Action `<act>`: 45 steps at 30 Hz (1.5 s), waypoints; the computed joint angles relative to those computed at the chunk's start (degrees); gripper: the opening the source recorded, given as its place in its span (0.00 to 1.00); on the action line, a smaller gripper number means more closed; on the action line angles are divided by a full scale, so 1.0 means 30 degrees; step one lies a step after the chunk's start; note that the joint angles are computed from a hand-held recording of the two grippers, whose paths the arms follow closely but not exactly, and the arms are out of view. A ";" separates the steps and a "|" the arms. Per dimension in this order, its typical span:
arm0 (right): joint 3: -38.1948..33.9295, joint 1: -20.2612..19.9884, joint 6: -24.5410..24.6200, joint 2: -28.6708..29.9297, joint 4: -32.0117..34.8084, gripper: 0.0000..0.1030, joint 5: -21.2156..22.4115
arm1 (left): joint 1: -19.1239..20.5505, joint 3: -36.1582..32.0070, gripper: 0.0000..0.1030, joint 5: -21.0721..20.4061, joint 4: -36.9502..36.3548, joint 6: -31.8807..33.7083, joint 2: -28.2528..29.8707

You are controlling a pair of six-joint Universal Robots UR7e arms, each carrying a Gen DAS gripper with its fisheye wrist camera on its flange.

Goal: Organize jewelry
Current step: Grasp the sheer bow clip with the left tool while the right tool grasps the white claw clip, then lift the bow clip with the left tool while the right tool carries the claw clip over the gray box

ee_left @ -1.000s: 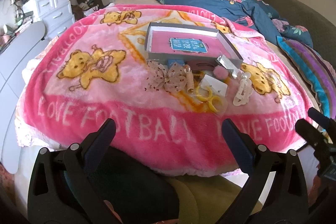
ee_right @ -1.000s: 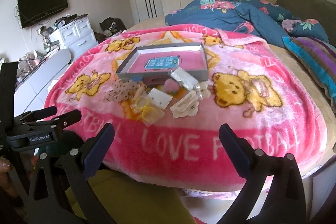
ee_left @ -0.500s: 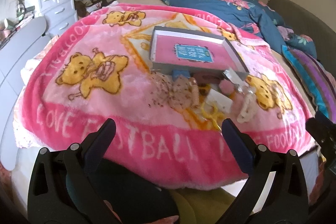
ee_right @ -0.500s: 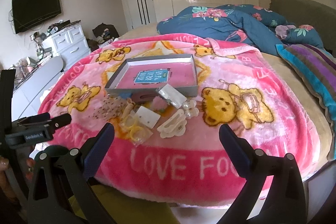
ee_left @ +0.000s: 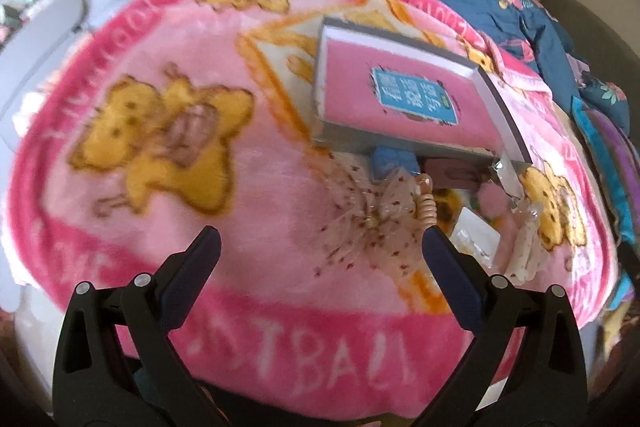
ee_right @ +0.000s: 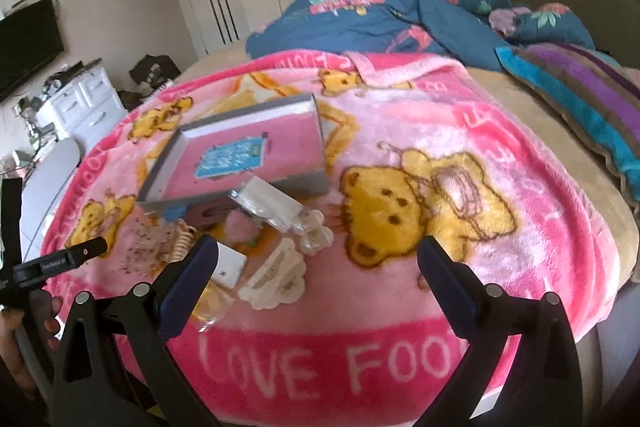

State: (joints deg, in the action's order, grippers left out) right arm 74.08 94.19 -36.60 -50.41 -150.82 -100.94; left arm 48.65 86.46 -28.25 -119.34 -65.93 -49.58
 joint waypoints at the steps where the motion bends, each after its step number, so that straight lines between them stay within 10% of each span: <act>1: -0.0125 -0.0037 0.0057 0.0124 0.0160 0.96 -0.0085 | 0.0175 -0.0060 0.92 -0.0278 -0.0762 0.0702 0.0137; 11: -0.0616 -0.0247 0.1101 0.1391 0.1677 0.96 -0.1005 | 0.1618 -0.2046 0.90 -0.1315 -0.1320 0.3028 0.1929; 16: -0.1185 -0.0133 0.1398 0.2256 0.2342 0.95 -0.1295 | 0.1929 -0.1919 0.71 -0.1803 -0.2217 0.3929 0.2045; 19: -0.2055 -0.0147 0.2161 0.2969 0.3615 0.68 -0.1510 | 0.1852 -0.1540 0.48 -0.1837 -0.3749 0.5420 0.2082; 22: -0.2475 -0.0266 0.2681 0.3327 0.4315 0.62 -0.1330 | 0.1737 -0.1150 0.30 -0.1813 -0.4857 0.6477 0.2055; 34: -0.1031 -0.0391 0.1082 0.1979 0.2839 0.35 0.0164 | 0.0740 0.0356 0.26 -0.1420 -0.7291 0.8412 0.1003; 45: -0.2217 0.0382 -0.0854 0.1547 0.2461 0.34 0.1605 | 0.0028 -0.0827 0.27 0.0119 -0.8346 1.0320 0.0819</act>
